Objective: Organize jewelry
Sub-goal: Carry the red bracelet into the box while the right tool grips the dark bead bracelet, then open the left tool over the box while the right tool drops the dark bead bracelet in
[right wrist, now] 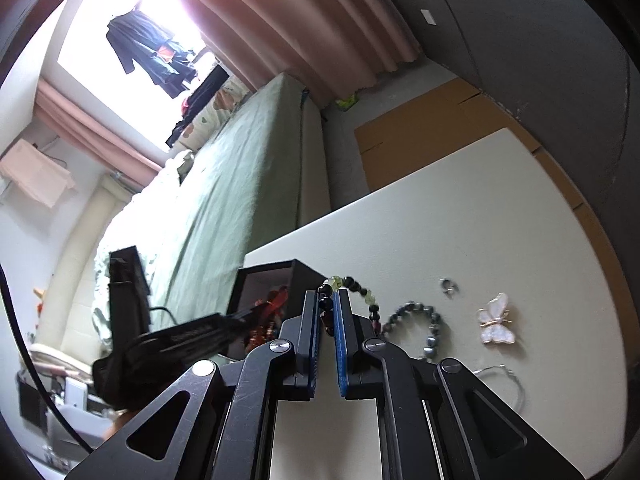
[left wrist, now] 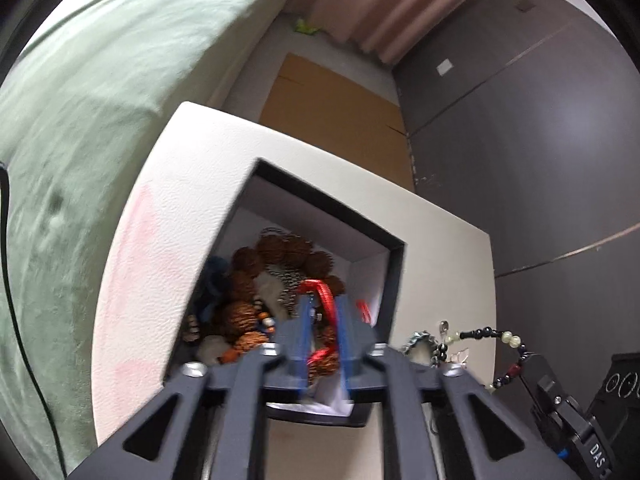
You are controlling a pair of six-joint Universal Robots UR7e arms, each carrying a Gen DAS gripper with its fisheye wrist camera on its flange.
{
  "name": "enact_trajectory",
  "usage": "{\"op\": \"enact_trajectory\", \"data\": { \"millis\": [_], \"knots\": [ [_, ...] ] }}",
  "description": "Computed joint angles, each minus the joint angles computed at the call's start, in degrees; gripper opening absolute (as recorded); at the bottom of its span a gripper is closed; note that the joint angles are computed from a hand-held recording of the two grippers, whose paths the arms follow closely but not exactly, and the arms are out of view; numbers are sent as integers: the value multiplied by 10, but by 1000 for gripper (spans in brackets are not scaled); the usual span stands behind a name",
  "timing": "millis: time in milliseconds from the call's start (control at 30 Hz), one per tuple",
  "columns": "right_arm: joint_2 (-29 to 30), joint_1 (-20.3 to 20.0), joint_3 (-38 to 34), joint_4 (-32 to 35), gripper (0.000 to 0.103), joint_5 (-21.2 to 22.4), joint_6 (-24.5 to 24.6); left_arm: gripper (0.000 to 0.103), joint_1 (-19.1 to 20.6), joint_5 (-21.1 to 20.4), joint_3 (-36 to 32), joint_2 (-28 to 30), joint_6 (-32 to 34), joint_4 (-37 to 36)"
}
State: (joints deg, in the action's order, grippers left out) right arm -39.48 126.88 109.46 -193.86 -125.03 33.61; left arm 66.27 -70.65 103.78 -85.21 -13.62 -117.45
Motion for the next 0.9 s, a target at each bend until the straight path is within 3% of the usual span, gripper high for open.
{"op": "enact_trajectory", "data": {
  "millis": [33, 67, 133, 400, 567, 667, 800, 900],
  "knots": [
    [5, 1, -5, -8, 9, 5, -7, 39, 2, -9, 0, -3, 6, -6],
    [9, 0, -7, -14, 9, 9, -11, 60, 1, -13, -1, -8, 10, -8],
    [19, 0, -15, -27, 9, 20, -20, 74, -1, -13, 5, -21, 14, -29],
    [59, -7, -51, -75, 9, 77, -47, 75, 17, -38, -14, -46, 17, -38],
    [89, -16, -90, -66, 9, 109, -47, 75, 28, -47, -26, -54, 10, -51],
    [103, -17, -113, -39, 9, 93, -46, 75, 28, -44, -32, -50, 10, -58],
    [122, -5, -150, 11, 9, 36, -59, 75, 35, -55, -41, -47, 14, -52],
    [125, -10, -162, 44, 10, 64, -66, 75, 37, -55, -45, -45, 18, -51]
  ]
}}
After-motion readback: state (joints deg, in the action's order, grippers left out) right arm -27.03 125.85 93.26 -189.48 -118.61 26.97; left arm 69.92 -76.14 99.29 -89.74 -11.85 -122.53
